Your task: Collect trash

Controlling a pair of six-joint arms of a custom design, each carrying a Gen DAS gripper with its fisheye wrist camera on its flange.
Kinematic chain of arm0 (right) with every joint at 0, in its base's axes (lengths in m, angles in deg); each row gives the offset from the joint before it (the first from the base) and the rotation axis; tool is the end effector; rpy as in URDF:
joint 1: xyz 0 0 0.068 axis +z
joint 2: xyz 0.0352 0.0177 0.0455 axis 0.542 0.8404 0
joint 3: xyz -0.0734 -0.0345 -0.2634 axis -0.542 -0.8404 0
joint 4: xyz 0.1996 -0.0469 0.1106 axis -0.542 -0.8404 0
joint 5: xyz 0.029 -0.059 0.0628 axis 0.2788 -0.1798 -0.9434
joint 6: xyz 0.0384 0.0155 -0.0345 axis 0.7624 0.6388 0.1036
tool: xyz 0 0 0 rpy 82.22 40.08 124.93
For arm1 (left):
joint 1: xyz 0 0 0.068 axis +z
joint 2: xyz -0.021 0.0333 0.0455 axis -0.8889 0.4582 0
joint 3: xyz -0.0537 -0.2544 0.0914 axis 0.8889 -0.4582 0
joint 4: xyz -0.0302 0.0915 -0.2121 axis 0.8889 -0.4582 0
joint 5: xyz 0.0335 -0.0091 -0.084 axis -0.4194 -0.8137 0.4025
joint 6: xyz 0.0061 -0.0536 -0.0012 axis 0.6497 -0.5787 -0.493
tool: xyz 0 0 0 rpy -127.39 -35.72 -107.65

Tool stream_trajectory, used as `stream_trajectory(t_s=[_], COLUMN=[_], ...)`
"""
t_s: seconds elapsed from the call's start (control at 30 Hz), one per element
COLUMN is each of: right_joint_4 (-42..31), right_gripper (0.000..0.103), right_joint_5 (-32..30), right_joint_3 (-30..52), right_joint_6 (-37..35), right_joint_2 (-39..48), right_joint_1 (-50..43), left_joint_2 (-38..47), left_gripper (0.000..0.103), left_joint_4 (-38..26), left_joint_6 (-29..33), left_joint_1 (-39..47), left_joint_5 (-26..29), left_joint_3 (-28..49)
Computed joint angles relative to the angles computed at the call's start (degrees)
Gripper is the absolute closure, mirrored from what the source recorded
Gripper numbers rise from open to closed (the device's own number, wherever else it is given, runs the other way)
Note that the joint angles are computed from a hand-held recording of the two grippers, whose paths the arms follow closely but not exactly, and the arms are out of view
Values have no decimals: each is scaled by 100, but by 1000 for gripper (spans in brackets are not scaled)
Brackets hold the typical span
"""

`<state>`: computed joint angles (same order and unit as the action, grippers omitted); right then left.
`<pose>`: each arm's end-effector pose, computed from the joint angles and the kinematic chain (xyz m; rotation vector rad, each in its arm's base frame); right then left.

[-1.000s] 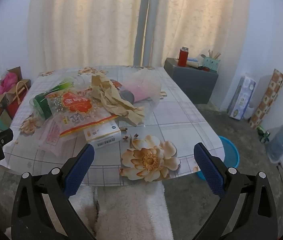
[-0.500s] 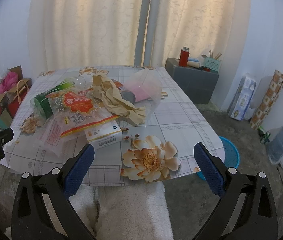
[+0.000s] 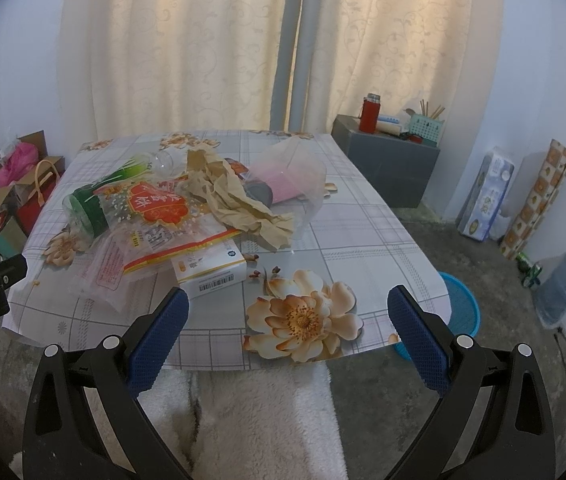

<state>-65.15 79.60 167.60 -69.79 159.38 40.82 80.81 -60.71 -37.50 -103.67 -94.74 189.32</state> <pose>0.2279 0.0273 0.4457 -0.1127 2.2178 -0.0904 0.2342 -0.1748 0.4135 -0.4027 2.3574 0.1855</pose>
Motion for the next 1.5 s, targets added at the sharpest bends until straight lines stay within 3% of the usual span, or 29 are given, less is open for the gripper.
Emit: stream_trajectory(t_s=[1.5], right_joint_4=[-64], right_gripper=[8], right_joint_5=[89], right_joint_3=[56], right_joint_6=[65], right_joint_2=[35], right_joint_1=[124], left_joint_2=[-207], left_gripper=[5], left_joint_4=[86], left_joint_6=[1], left_joint_1=[55], left_joint_5=[83], left_joint_3=[-291])
